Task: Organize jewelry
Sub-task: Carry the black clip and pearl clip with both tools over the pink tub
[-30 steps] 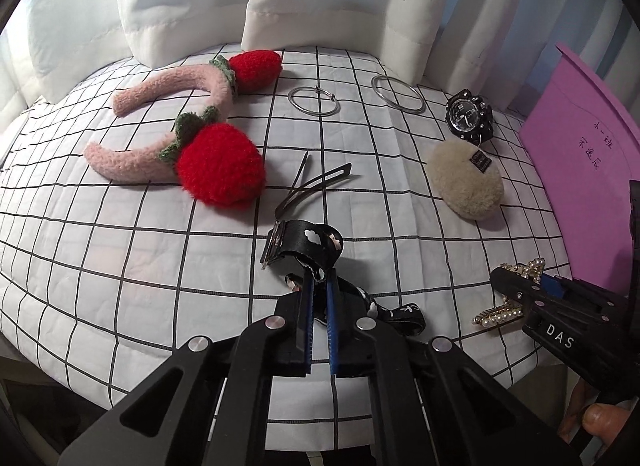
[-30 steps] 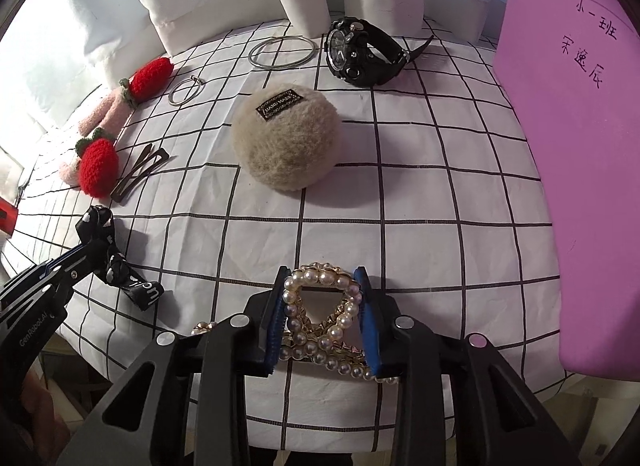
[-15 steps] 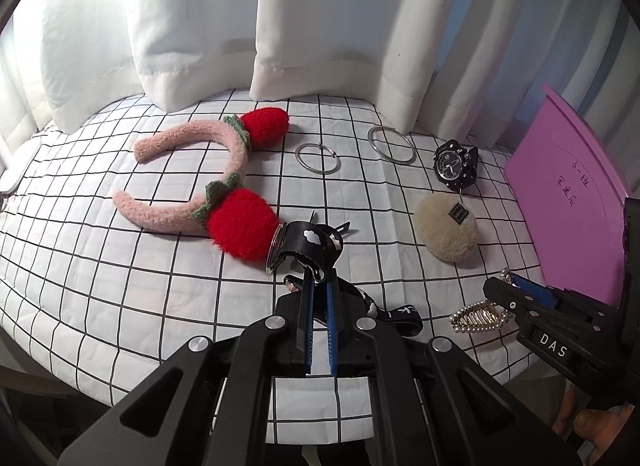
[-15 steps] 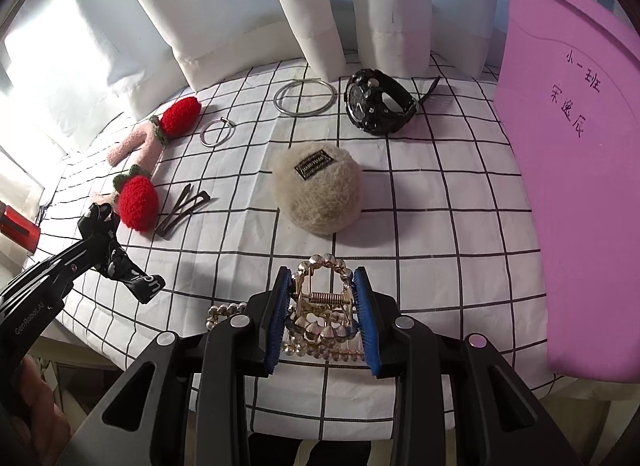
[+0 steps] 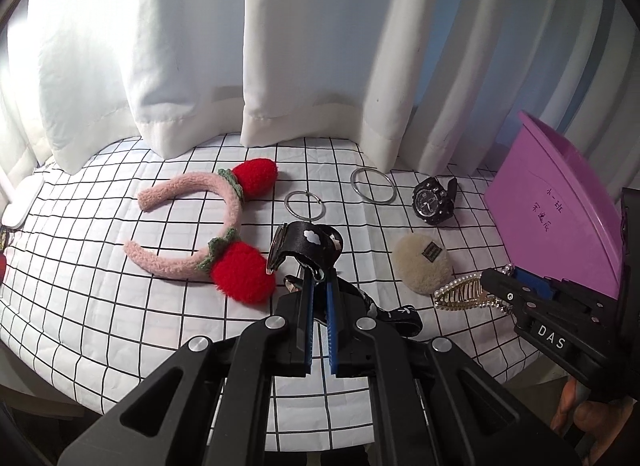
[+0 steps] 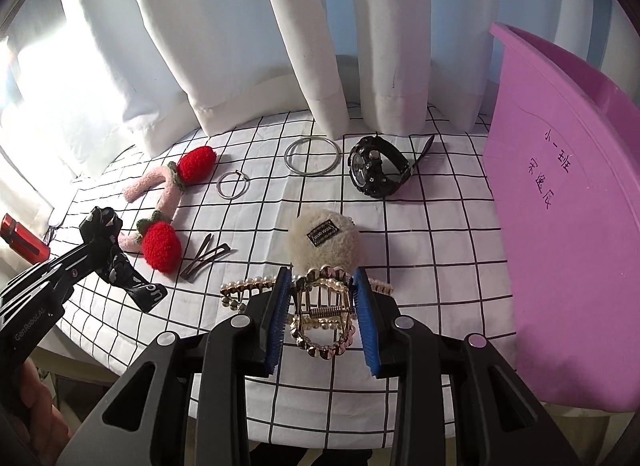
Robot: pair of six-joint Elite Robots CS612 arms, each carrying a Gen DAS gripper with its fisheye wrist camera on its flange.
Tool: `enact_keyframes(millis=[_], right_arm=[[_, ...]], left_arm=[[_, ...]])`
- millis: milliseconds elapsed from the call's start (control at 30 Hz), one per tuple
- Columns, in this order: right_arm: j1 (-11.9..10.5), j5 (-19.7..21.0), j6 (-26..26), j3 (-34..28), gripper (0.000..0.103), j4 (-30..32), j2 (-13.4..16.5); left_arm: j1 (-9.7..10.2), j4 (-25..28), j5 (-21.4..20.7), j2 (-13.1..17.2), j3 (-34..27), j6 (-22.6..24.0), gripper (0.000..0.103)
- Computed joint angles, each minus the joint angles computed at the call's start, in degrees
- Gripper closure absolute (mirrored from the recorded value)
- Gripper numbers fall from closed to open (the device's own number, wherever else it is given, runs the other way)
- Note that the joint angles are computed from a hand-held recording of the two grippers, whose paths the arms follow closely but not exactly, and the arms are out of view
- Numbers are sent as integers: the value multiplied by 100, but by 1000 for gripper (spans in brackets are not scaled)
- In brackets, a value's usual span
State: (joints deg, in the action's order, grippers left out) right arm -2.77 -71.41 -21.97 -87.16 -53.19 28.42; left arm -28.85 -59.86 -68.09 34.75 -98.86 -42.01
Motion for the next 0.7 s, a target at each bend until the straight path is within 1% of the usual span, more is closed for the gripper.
enact_keyframes(millis=[167,333,500,700], right_arm=[[-5,41,32,29,72,-85,-113],[-46,108,178,75,72,-243,-261],[-138,182,409,111,72,-491,-405],[-353,172,754,166,72,-905,-562]], left_arm=[[-11,-114,19,-93,42,199,97],[-23,-368,19,-225,154,464,97],[-71,-816,-24,-397,385,888,97],[-156,-1538,-290,-598,818,1454,97]])
